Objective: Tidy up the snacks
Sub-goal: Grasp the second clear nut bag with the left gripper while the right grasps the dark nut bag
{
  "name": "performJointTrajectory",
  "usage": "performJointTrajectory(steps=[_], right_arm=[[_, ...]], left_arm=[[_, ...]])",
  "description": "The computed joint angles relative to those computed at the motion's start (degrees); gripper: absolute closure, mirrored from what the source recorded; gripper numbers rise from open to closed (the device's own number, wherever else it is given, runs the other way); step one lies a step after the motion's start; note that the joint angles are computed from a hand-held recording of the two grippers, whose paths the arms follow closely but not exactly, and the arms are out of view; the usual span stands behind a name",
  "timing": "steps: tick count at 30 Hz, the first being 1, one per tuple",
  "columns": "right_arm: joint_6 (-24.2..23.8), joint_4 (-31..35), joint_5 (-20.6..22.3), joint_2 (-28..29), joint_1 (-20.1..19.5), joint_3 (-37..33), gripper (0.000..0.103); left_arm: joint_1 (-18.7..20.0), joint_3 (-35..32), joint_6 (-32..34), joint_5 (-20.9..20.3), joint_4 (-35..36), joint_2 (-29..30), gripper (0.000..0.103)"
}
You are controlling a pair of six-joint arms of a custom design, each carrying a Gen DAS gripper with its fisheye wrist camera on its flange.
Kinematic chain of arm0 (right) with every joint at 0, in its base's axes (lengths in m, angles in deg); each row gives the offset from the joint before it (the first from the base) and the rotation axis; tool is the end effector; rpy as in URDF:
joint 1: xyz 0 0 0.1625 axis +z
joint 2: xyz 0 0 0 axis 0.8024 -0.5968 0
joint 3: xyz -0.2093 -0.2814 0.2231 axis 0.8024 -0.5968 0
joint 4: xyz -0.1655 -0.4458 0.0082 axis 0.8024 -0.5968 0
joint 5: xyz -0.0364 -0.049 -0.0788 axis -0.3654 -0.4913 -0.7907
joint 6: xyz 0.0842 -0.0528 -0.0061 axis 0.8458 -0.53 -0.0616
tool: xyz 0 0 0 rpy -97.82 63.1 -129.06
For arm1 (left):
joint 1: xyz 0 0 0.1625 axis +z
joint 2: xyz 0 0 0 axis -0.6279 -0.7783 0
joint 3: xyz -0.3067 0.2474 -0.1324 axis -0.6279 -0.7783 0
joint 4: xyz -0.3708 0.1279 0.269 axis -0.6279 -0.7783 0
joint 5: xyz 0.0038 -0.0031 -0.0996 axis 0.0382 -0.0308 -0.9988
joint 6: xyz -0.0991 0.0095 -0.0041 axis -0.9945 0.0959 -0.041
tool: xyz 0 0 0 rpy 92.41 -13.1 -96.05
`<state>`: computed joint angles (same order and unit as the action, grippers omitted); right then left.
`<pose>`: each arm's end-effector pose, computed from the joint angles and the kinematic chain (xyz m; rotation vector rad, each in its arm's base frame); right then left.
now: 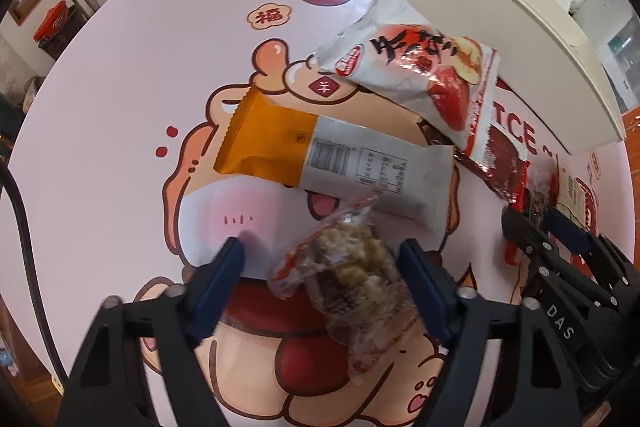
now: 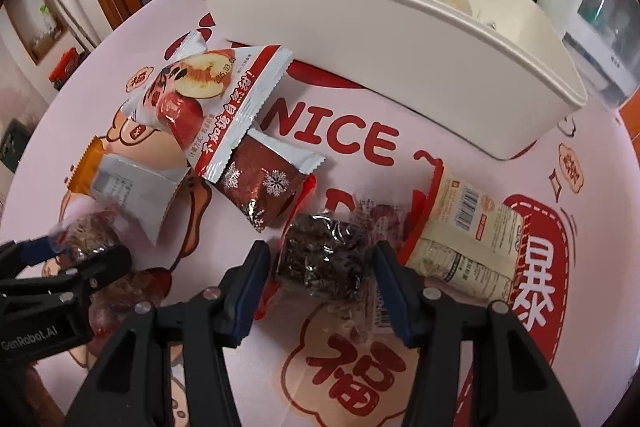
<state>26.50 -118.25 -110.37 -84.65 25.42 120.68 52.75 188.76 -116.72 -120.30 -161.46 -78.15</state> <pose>0.0263 -0.3269 0.2430 0.7300 -2.3698 0.2590 -0.2943 -0.2554 -0.0521 -0.3859 2.3372 -0.5624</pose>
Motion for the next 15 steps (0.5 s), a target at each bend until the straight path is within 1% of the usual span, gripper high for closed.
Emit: performJointTrajectory(steps=[1, 2, 4, 7, 9, 11, 15], right_arm=[[-0.01, 0.0, 0.07, 0.16, -0.06, -0.16, 0.056], [-0.21, -0.05, 0.31, 0.1, -0.25, -0.19, 0.058], [-0.72, 0.02, 0.72, -0.6, -0.58, 0.12, 0.06], [-1.27, 1.25, 1.47, -2.29, -1.33, 0.57, 0.061], [-1.29, 4.56, 2.31, -5.24, -2.1, 0.9, 0.061], [-0.92, 6.67, 3.09, -6.98, -2.45, 0.97, 0.061], [0.71, 13.32, 5.74, -12.1, -3.16, 0.28, 0.062]], left_arm=[[-0.3, 0.07, 0.43, 0.22, -0.45, -0.02, 0.049], [-0.52, 0.12, 0.66, 0.32, -0.92, -0.03, 0.051], [-0.68, 0.09, 0.37, 0.28, -2.04, 0.33, 0.052], [-1.18, 0.64, 0.5, 0.35, -3.11, 0.19, 0.054], [-1.7, 1.17, 0.36, 0.24, -3.33, -0.68, 0.056], [-2.31, 1.27, -0.04, -0.05, -2.98, -1.23, 0.058], [-4.57, 1.04, -0.84, -0.54, -1.02, -2.25, 0.062]])
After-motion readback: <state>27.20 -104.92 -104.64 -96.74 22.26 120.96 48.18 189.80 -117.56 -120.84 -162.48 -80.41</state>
